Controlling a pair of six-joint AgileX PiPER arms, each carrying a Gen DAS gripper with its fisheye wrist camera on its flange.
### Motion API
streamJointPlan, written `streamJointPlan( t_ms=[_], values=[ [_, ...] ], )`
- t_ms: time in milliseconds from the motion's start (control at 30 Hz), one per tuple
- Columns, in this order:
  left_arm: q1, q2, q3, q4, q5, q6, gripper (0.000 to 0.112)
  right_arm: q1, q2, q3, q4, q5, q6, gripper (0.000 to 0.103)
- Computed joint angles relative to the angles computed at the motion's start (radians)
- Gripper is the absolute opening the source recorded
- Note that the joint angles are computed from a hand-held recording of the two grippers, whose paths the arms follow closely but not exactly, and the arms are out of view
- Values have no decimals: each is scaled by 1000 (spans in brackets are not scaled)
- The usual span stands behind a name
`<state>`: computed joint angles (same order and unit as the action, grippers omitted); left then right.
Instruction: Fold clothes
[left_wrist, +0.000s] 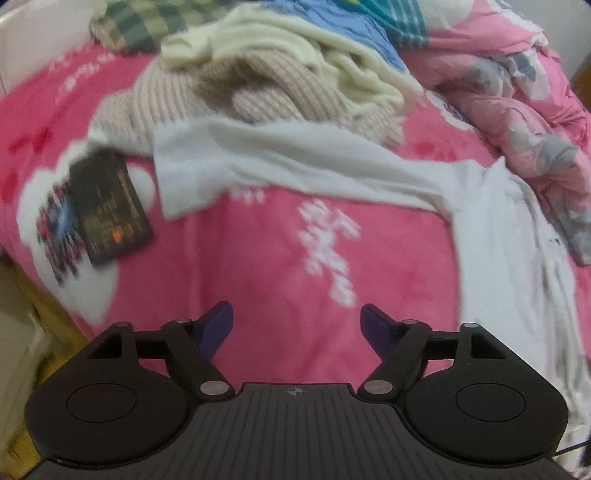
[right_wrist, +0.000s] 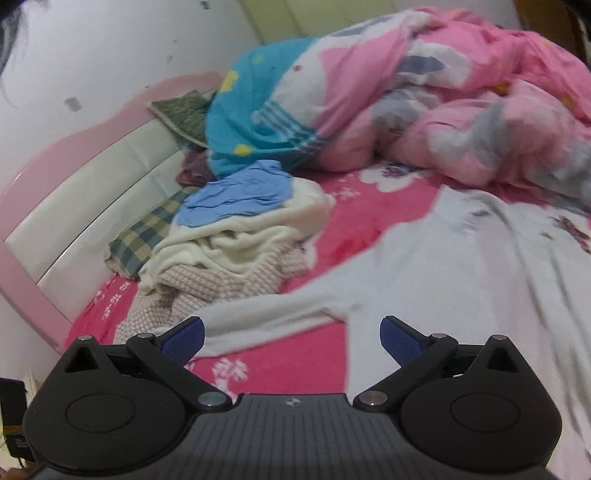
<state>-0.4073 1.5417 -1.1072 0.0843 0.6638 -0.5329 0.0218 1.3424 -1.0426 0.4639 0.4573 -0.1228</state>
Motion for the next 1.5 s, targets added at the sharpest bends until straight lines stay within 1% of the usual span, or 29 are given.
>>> streamJointPlan(
  t_ms=[67, 133, 233, 267, 333, 367, 400, 467, 567, 667, 700, 733, 833, 900, 933, 1000, 1067, 1100, 1133, 1167, 1267, 1367, 1500],
  values=[
    [31, 31, -17, 38, -16, 39, 79, 63, 60, -27, -42, -64, -9, 103],
    [58, 82, -55, 93, -16, 67, 79, 115, 121, -62, -60, -103, -38, 103],
    [112, 161, -114, 137, -24, 72, 79, 161, 226, -139, -16, -108, -127, 103],
    [133, 184, -133, 135, -29, 73, 79, 167, 260, -166, 33, -100, -187, 103],
    [178, 224, -175, 76, -42, 106, 79, 178, 320, -209, 128, -95, -291, 103],
    [193, 242, -193, 54, -48, 120, 79, 185, 348, -235, 132, -88, -301, 103],
    [207, 260, -213, 31, -55, 134, 79, 201, 374, -263, 96, -82, -273, 103],
    [233, 297, -254, -10, -64, 158, 78, 234, 428, -326, -41, -64, -170, 102],
    [243, 361, -320, -28, -59, 174, 76, 256, 473, -376, -144, -50, -84, 101],
    [253, 420, -387, -65, -25, 225, 63, 272, 515, -427, -223, -26, -12, 99],
    [251, 429, -396, -63, -16, 231, 61, 274, 525, -439, -248, -13, 17, 99],
    [248, 427, -389, -62, -22, 245, 59, 277, 535, -451, -273, 0, 46, 99],
    [232, 407, -343, -83, -73, 373, 59, 280, 548, -465, -337, 25, 125, 99],
    [204, 401, -322, -47, -111, 455, 59, 282, 551, -467, -378, 41, 190, 98],
    [188, 408, -323, -8, -120, 466, 59, 283, 551, -465, -393, 46, 218, 98],
    [158, 425, -332, 66, -134, 488, 55, 283, 555, -464, -417, 61, 265, 95],
    [144, 463, -362, 109, -125, 498, 47, 277, 558, -466, -431, 75, 299, 92],
    [137, 482, -375, 131, -118, 498, 37, 273, 561, -470, -435, 83, 315, 90],
    [133, 497, -386, 148, -107, 495, 19, 266, 562, -470, -430, 87, 321, 90],
    [128, 502, -389, 164, -97, 486, 9, 257, 562, -466, -416, 86, 312, 89],
    [128, 470, -376, 163, -80, 474, 1, 230, 559, -451, -370, 81, 276, 87],
    [122, 419, -370, 134, -36, 497, 1, 196, 572, -469, -333, 112, 241, 83],
    [99, 368, -368, 125, 44, 560, 1, 160, 571, -473, -296, 127, 202, 83]
  ],
)
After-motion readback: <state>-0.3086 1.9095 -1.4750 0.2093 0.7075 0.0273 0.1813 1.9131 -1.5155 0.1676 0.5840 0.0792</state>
